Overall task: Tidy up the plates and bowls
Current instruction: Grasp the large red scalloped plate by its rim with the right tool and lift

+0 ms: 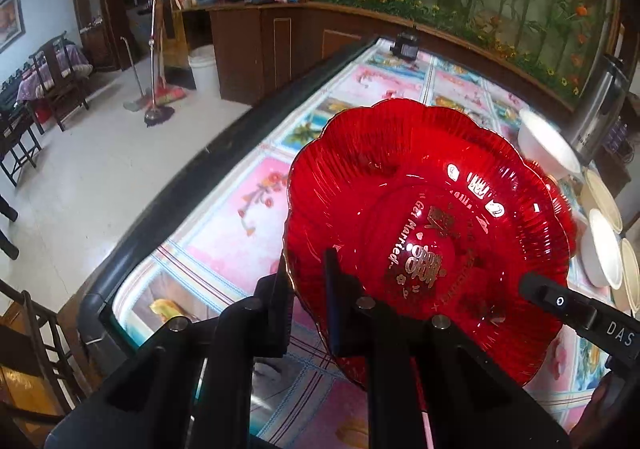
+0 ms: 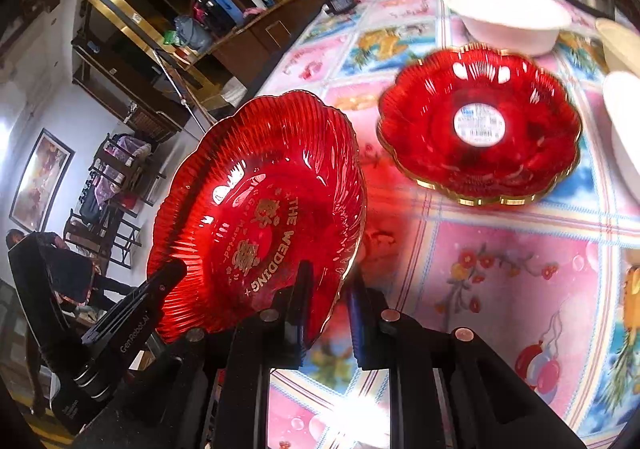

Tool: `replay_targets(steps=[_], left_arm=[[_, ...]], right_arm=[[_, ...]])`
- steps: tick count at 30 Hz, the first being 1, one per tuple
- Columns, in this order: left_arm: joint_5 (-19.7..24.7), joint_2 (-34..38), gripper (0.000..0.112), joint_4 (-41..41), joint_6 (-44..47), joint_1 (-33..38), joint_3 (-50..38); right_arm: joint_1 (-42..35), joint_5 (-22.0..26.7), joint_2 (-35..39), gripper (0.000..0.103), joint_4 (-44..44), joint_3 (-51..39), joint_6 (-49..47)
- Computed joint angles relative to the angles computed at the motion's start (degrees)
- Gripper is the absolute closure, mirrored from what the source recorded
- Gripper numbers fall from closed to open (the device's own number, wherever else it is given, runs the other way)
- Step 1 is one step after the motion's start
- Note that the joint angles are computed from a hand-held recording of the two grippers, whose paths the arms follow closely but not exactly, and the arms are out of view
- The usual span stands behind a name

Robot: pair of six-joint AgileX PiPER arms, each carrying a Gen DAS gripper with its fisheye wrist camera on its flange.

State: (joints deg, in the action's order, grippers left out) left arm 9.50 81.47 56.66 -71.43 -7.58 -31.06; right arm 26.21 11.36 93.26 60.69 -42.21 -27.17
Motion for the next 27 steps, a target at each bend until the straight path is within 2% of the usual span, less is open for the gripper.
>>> replay_targets(steps=[8,13,17,24,27], left_arm=[[2.6,-6.1,0.101,-3.3,3.4,-1.2,0.6],[4.0,-8.7,0.101,-0.8,1.0,-2.3,0.8],[4.1,-9.1,0.101,0.7,-0.4,-2.3,1.4],[2.8,-6.2,0.101,1.3,-0.8,-1.4,1.2],[0.8,-2.9,0.101,-1.8,2.9,0.3,0.5]], right_arm=[[1.8,-0.9,-6.8,0.087,-13.9,1.3,14.1],[3.3,-1.4,-10.4,0.087,-24.2,2.1,24.7],[4.0,-1.3,-11.5,0.087,-28.6,2.0,29.3],[3.7,-1.6,-9.1,0.087,-23.8,1.7,24.5],[3.6,-1.6,-7.0,0.087,-22.5,1.1,23.7]])
